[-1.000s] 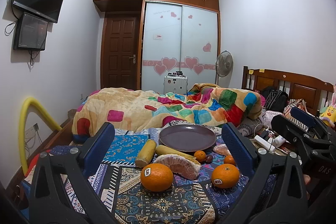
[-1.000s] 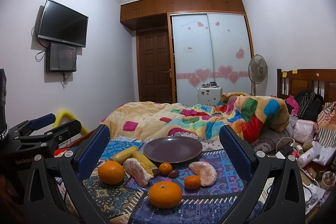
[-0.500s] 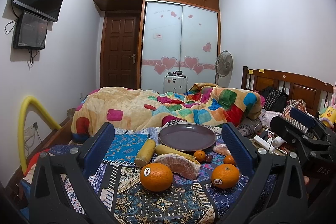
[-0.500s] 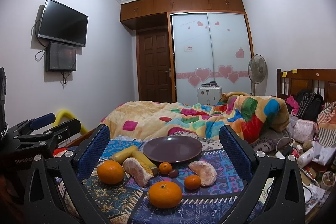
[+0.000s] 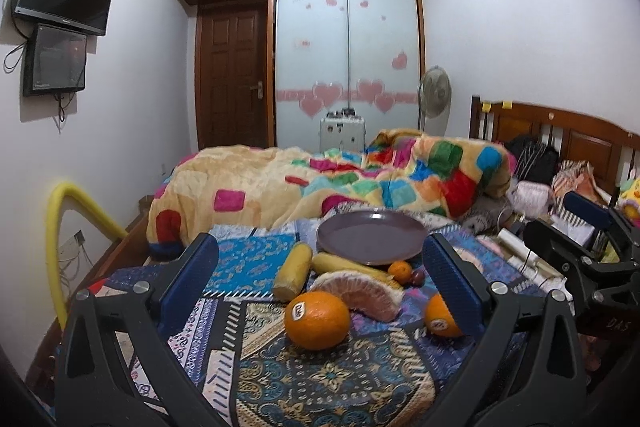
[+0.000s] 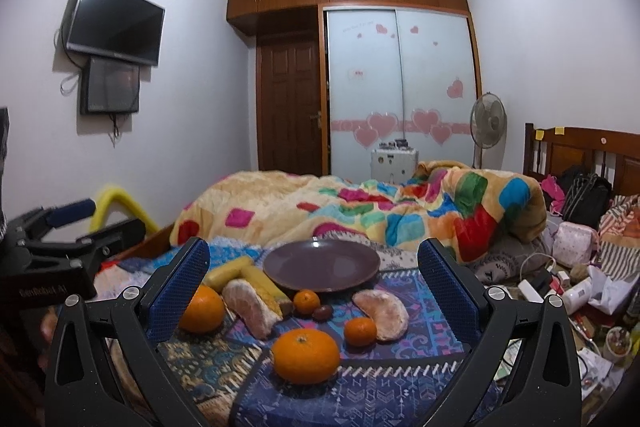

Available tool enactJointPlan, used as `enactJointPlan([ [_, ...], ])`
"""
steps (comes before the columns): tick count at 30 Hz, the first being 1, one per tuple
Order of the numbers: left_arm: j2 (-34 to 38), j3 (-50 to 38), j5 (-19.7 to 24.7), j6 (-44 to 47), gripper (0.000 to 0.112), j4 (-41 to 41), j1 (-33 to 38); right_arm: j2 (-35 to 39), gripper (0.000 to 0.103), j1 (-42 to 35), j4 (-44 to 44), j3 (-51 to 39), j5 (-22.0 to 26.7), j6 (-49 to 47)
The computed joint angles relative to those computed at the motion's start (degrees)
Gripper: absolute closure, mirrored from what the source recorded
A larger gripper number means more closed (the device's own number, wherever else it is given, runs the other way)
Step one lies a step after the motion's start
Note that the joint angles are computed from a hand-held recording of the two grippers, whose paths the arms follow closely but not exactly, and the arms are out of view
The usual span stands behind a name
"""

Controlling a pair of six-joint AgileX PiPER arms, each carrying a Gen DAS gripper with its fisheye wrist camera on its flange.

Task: Organize fruits
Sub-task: 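Grasp the Dole orange with left tool while right tool grasps the other orange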

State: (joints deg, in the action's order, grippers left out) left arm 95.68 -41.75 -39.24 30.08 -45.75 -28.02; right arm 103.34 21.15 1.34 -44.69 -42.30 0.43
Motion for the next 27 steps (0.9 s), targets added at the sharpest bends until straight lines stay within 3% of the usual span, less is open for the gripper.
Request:
enactJointPlan([
  [5, 2.0, -2.9, 8.0, 1.7, 0.009, 1.2, 4.0, 2.6, 0.000, -2.1, -4.0, -3.4, 6.9, 1.6],
  [11, 6.3, -5.4, 15.8, -3.7, 0.009, 9.1, 9.3, 6.7, 0.000, -3.6, -11.5, -8.1, 15.9, 6.5],
  [15, 9.2, -7.7, 20.2, -6.0, 0.022, 11.9, 11.4, 8.9, 0.000, -4.6, -21.2, -10.3, 20.0, 15.3],
  [21, 13.4, -12.3, 28.1, -11.8, 0.030, 18.0, 14.5, 11.8, 0.001, -4.5, -31.6, -14.0, 23.7, 25.9],
  [24, 14.9, -14.5, 30.7, -14.5, 0.031, 21.1, 15.3, 12.4, 0.010, -4.0, -32.6, -15.4, 25.6, 26.7],
  [27, 16.3, -16.6, 32.3, -11.4, 0.031, 18.7, 15.5, 12.8, 0.020, -4.0, -36.3, -16.6, 26.5, 30.0],
])
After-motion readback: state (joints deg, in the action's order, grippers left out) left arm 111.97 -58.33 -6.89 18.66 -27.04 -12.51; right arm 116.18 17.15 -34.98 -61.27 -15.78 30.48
